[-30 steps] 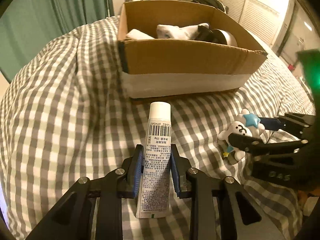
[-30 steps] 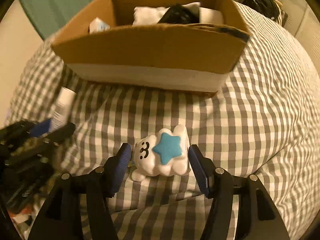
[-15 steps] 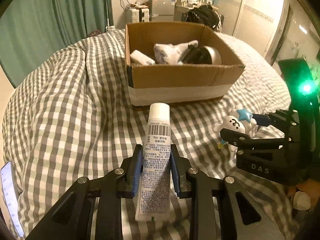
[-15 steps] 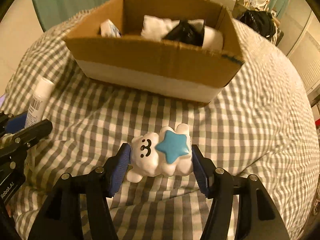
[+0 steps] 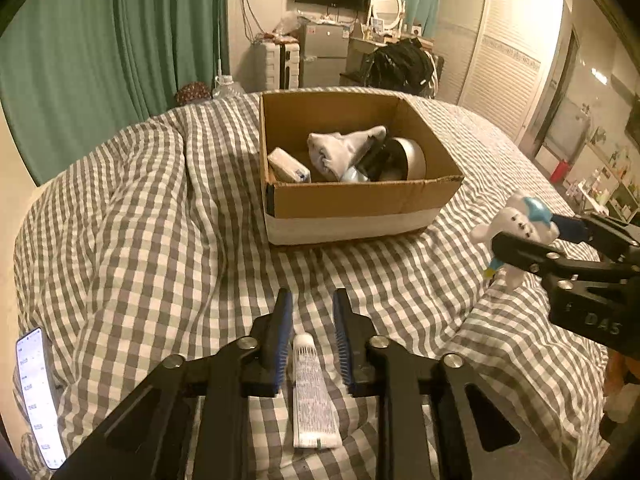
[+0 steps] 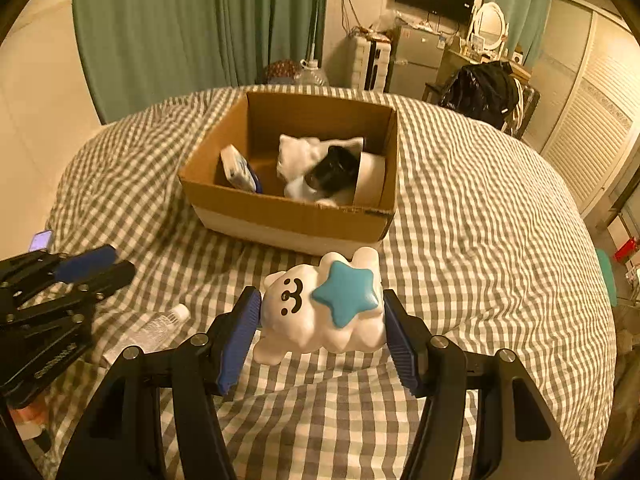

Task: Organize objects
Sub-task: 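Grasp the white blue-star toy with the right tool, then carry the tube and star toy over the box with both tools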

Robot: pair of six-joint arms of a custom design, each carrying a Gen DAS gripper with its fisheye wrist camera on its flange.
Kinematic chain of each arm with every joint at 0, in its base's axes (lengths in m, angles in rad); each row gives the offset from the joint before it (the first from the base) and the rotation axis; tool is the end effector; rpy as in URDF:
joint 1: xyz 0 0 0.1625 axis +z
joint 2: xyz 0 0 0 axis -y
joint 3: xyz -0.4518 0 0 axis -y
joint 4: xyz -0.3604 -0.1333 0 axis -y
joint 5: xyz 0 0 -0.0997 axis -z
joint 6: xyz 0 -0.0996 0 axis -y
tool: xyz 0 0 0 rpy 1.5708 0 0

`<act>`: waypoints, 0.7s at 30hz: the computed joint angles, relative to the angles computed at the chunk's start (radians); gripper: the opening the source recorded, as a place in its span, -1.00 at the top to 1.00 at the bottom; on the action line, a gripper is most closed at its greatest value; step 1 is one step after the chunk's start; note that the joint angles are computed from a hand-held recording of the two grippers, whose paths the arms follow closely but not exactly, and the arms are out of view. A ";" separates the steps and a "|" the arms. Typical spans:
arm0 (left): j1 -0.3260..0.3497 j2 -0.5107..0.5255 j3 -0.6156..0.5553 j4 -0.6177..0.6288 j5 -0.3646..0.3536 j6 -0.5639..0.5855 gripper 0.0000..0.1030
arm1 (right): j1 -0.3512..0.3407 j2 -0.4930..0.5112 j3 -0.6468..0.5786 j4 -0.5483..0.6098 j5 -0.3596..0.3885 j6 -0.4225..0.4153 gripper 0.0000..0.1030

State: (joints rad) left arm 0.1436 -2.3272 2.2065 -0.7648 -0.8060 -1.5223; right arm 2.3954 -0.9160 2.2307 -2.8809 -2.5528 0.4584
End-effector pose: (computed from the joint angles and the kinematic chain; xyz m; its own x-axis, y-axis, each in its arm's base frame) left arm -0.0496 -0.2115 0.4158 -0.7493 -0.0730 -0.6581 0.3672 0.7813 -0.5048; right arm 0.3763 -0.2792 0.1164 -0.6605 -0.0676 0.7478 -0.4929 0.7904 -0.3639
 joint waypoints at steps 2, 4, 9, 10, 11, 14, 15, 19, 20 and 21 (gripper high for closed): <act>0.024 0.005 0.000 -0.029 0.014 0.033 0.62 | 0.007 0.004 0.001 -0.010 0.003 -0.004 -0.17; 0.041 0.017 -0.002 -0.032 0.032 0.036 0.62 | 0.006 -0.001 0.004 -0.023 0.005 -0.014 -0.17; 0.245 0.030 0.051 -0.261 0.013 0.270 0.24 | -0.003 0.005 0.014 -0.060 0.023 -0.041 -0.17; 0.284 0.035 0.070 -0.302 0.009 0.307 0.11 | -0.009 0.010 0.018 -0.075 0.034 -0.049 -0.17; 0.315 0.036 0.086 -0.334 0.008 0.335 -0.07 | -0.015 0.013 0.023 -0.089 0.045 -0.056 -0.17; 0.427 0.065 0.133 -0.474 -0.011 0.457 -0.12 | -0.038 0.035 0.029 -0.112 0.066 -0.073 -0.17; 0.456 0.075 0.143 -0.507 -0.017 0.486 -0.12 | -0.045 0.042 0.030 -0.117 0.070 -0.077 -0.17; 0.580 0.113 0.180 -0.653 -0.060 0.620 -0.02 | -0.068 0.053 0.041 -0.140 0.087 -0.089 -0.17; 0.597 0.117 0.184 -0.675 -0.069 0.640 0.33 | -0.072 0.053 0.043 -0.144 0.088 -0.089 -0.17; 0.606 0.122 0.184 -0.678 -0.070 0.641 0.43 | -0.076 0.053 0.044 -0.146 0.089 -0.091 -0.17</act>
State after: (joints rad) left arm 0.7497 -2.2057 2.3905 -1.4425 -0.8761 -0.8809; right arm 2.3197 -0.8632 2.2748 -3.0274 -2.4635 0.3678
